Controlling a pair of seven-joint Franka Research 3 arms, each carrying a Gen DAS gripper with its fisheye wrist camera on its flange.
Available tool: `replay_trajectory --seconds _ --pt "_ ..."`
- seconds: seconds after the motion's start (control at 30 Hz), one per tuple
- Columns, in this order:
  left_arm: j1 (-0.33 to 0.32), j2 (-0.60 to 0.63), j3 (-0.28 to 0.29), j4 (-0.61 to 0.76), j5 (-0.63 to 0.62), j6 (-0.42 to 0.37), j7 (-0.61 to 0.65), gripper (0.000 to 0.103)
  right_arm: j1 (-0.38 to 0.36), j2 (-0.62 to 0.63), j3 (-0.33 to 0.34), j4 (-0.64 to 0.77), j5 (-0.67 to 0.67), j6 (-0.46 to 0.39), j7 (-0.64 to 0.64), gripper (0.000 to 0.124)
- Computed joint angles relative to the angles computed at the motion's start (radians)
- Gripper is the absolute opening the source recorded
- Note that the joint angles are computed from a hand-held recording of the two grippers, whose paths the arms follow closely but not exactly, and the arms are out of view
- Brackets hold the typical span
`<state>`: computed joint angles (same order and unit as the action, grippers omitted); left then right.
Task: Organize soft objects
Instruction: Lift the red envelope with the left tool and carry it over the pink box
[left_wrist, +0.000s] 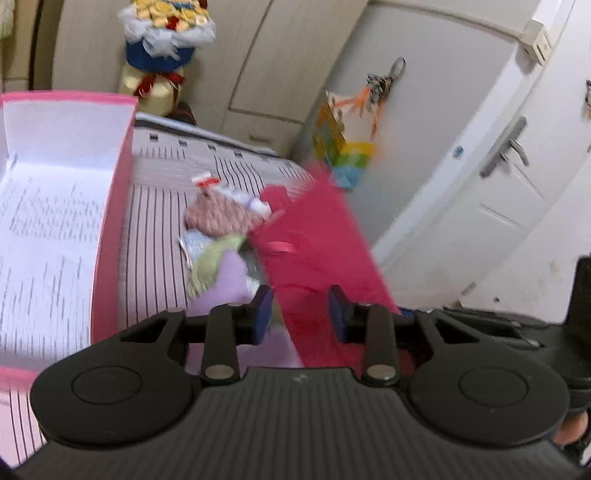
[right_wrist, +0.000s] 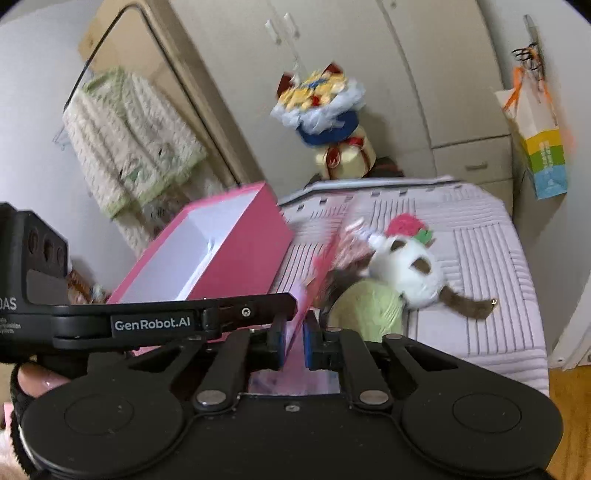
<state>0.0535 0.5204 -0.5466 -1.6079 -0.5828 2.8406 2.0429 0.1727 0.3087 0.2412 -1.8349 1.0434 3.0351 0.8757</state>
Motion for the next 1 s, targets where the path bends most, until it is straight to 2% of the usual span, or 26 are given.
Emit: replay_trajectory --seconds 0.17,0.3,0.53,0.73,0.9,1.0 --pt "0.099 -0.054 -0.094 -0.084 -0.14 0.027 0.133 0.03 0.009 -0.035 0.009 -0.025 0.025 0.003 -0.02 0.004" --pt "0.125 -0.092 -0.1 -0.116 -0.258 0.017 0.217 0.03 0.028 -0.048 -0.004 -0.019 0.028 -0.027 -0.02 0.004" --pt "0.126 -0.181 -0.055 -0.167 -0.412 0.0 0.316 0.03 0.079 -0.053 -0.042 0.012 -0.072 -0.071 0.071 0.004" --pt "0.11 -0.253 0.007 -0.188 -0.516 0.006 0.392 0.03 0.09 -0.025 -0.028 0.094 -0.114 -0.1 0.093 0.004" --pt "0.048 -0.247 0.103 -0.158 -0.481 0.05 0.354 0.03 0.092 0.08 -0.011 0.247 -0.146 -0.141 0.116 0.004" --pt "0.008 -0.2 0.16 -0.105 -0.433 0.088 0.311 0.03 0.085 0.194 0.01 0.396 -0.167 -0.18 0.135 0.004"
